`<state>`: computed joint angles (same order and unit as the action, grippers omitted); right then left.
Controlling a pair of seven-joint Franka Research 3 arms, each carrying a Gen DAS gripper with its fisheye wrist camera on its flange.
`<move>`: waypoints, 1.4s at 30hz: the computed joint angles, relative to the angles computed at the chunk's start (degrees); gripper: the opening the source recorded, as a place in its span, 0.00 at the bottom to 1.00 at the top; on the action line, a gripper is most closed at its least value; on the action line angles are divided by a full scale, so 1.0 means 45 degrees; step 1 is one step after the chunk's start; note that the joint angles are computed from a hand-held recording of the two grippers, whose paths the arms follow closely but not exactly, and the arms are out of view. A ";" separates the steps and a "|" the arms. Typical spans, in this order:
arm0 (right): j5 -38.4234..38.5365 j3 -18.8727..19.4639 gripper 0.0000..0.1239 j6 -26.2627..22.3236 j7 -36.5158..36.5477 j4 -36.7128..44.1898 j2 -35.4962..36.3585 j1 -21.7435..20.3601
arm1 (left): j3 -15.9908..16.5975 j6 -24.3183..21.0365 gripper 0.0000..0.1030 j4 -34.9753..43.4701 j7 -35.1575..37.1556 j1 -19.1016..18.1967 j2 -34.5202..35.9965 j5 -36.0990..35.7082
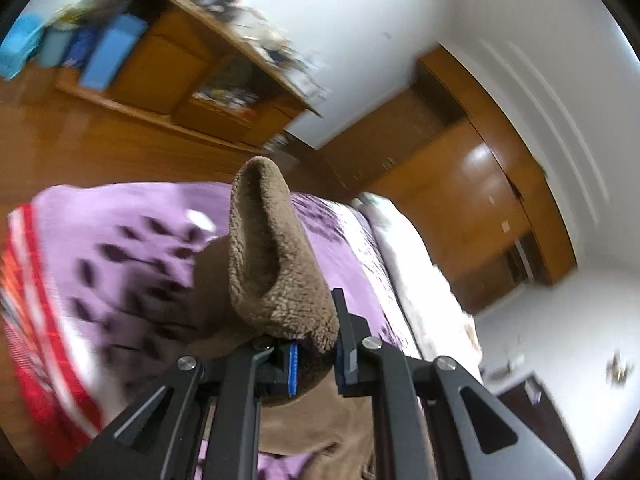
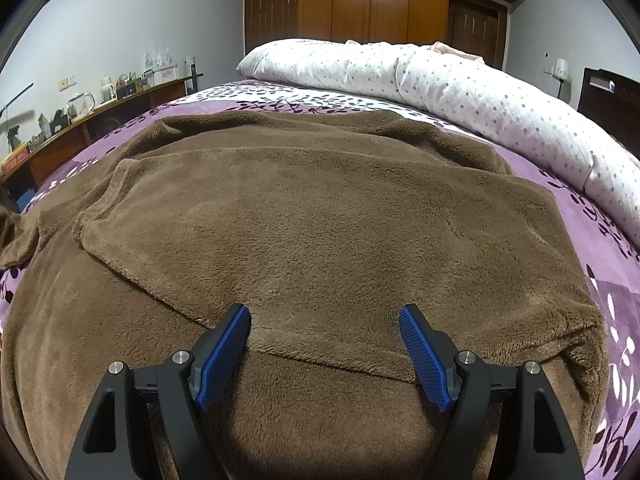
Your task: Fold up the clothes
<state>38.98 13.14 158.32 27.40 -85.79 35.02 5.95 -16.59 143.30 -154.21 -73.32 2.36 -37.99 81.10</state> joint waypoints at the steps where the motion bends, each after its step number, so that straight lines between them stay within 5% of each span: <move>1: 0.0038 0.0037 0.64 -0.0063 -0.0019 0.0034 0.0018 -0.0048 | 0.0005 0.0140 0.14 0.0630 0.0419 0.0083 0.0662 0.0194; 9: 0.0527 0.0152 0.65 -0.0895 -0.0160 0.0378 0.0141 -0.0324 | 0.0376 0.1518 0.14 0.5630 0.2963 -0.0540 0.5777 0.1551; 17: 0.1038 0.0148 0.66 -0.1757 -0.0247 0.0751 0.0278 -0.0504 | 0.1113 0.2951 0.14 1.0512 0.6151 -0.2104 1.0175 0.0952; 25: 0.1426 0.0050 0.67 -0.2440 -0.0314 0.1140 0.0443 -0.0577 | 0.0750 0.3747 0.14 1.4897 1.2867 -0.2842 1.4217 -0.3660; 38: 0.1791 -0.0023 0.68 -0.3079 -0.0334 0.1392 0.0532 -0.0662 | -0.0004 0.3290 0.14 1.8339 1.9469 -0.3512 1.7184 -0.8193; 41: 0.2065 0.0066 0.68 -0.3600 -0.0313 0.1641 0.0662 -0.0880 | -0.0627 0.2612 0.44 1.9728 2.1582 -0.3532 1.8136 -0.9531; 42: 0.2241 0.0129 0.68 -0.3835 -0.0343 0.1747 0.0725 -0.1003 | -0.0678 0.2566 0.67 2.0025 2.1886 -0.3580 1.8350 -0.9871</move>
<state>49.06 13.72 141.06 25.86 -77.93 38.29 1.43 -19.65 154.85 -64.10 25.16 -13.75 44.59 36.68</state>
